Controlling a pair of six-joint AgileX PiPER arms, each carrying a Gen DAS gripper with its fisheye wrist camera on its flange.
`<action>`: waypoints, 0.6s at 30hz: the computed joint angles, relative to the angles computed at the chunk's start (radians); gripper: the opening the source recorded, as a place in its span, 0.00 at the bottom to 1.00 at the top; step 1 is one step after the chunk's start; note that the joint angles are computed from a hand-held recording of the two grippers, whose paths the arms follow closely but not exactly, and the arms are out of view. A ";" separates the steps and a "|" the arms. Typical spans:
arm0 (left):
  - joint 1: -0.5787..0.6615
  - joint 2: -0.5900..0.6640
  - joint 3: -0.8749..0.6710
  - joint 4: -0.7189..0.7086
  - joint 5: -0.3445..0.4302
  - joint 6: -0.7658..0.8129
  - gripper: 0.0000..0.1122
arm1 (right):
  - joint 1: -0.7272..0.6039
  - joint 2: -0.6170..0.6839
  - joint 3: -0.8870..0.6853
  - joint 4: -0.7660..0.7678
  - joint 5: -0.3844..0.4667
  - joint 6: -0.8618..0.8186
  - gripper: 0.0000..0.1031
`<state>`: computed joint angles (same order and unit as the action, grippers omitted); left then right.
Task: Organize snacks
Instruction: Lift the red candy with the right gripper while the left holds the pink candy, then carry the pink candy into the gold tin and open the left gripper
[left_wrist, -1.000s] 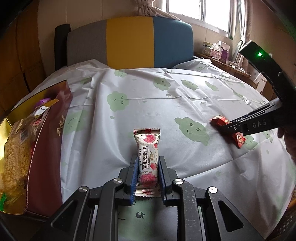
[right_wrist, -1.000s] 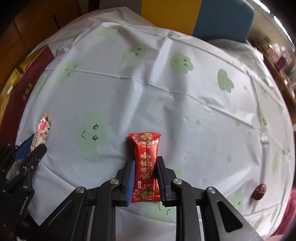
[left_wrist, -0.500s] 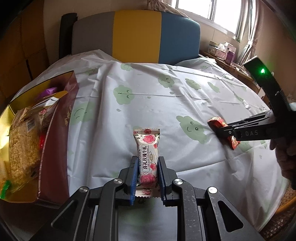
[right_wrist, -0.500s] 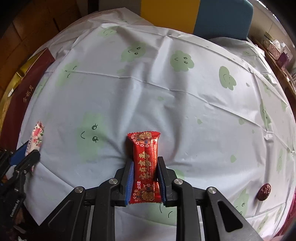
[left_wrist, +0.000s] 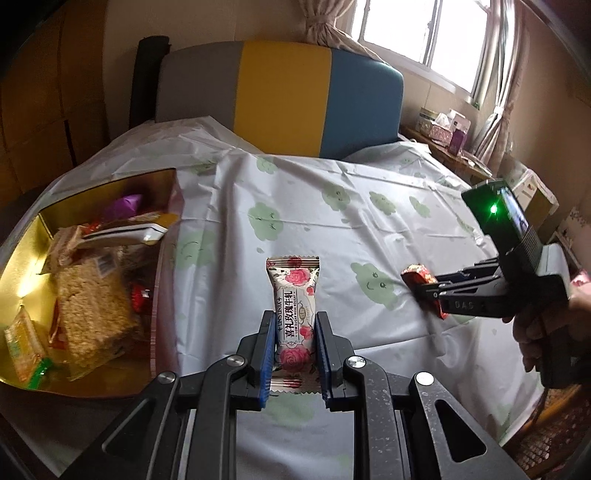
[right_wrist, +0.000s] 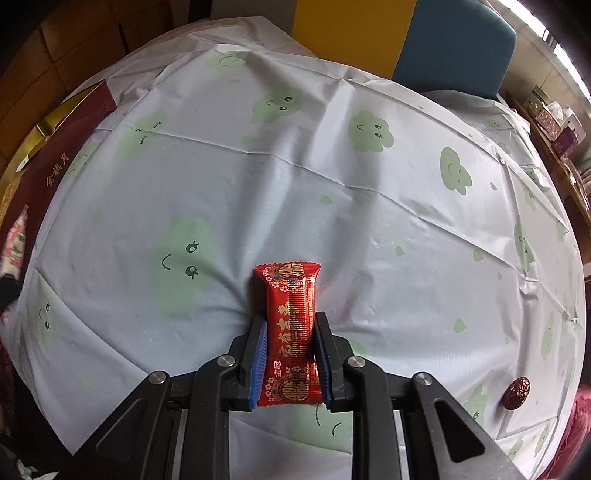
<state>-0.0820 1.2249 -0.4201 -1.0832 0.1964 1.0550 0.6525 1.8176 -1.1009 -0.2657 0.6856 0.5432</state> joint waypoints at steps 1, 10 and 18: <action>0.010 -0.010 0.000 0.015 0.006 -0.014 0.18 | 0.009 0.001 -0.005 -0.007 0.006 0.010 0.23; 0.145 -0.069 -0.006 0.068 0.112 -0.026 0.18 | 0.058 0.012 -0.008 -0.077 0.015 0.079 0.23; 0.300 -0.108 -0.024 0.060 0.230 0.022 0.18 | 0.076 0.002 0.000 -0.104 0.023 0.102 0.23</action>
